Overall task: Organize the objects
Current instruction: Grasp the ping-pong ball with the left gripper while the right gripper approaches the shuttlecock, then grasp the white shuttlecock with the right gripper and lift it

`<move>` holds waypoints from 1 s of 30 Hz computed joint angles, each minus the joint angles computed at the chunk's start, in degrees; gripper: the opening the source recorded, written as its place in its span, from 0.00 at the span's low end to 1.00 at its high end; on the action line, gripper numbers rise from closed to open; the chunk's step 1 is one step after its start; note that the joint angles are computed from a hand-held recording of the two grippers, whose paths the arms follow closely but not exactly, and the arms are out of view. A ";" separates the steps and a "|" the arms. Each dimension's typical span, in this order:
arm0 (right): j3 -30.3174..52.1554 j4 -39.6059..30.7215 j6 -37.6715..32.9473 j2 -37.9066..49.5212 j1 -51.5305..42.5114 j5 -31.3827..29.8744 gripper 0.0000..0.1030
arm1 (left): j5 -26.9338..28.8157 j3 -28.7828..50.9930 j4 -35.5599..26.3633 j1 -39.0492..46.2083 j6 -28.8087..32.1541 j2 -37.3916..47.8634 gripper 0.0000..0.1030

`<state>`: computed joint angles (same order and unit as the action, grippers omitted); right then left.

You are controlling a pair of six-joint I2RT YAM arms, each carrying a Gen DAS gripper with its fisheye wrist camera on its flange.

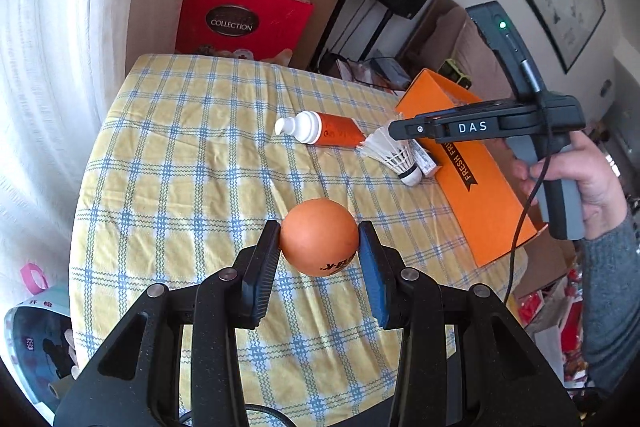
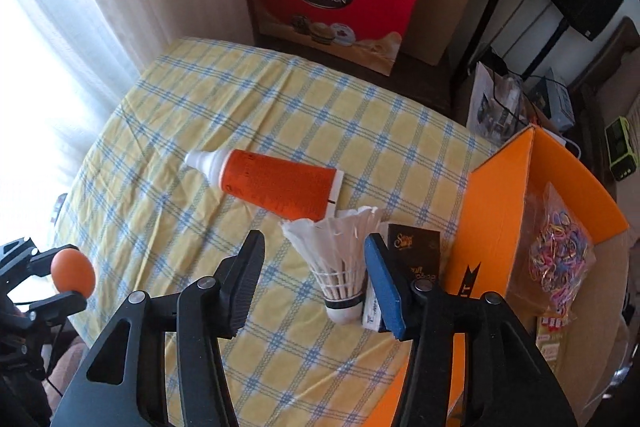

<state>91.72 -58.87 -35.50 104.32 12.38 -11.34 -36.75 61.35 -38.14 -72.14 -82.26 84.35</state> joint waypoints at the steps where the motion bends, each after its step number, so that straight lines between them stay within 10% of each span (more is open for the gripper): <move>1: -0.15 0.03 0.15 0.08 -0.31 -0.05 0.52 | 0.01 0.00 -0.02 -0.01 -0.06 0.04 0.35; 15: -8.13 9.47 0.07 -0.51 3.53 8.81 0.54 | 0.96 0.58 2.02 -0.19 0.83 1.60 0.35; 19: -12.72 15.45 -0.89 -2.77 4.63 12.79 0.41 | 0.74 1.22 1.57 -0.59 0.43 2.02 0.35; 30: -9.30 6.56 -0.07 -6.56 -1.80 -2.14 0.36 | 1.57 6.35 0.61 0.36 4.08 4.41 0.35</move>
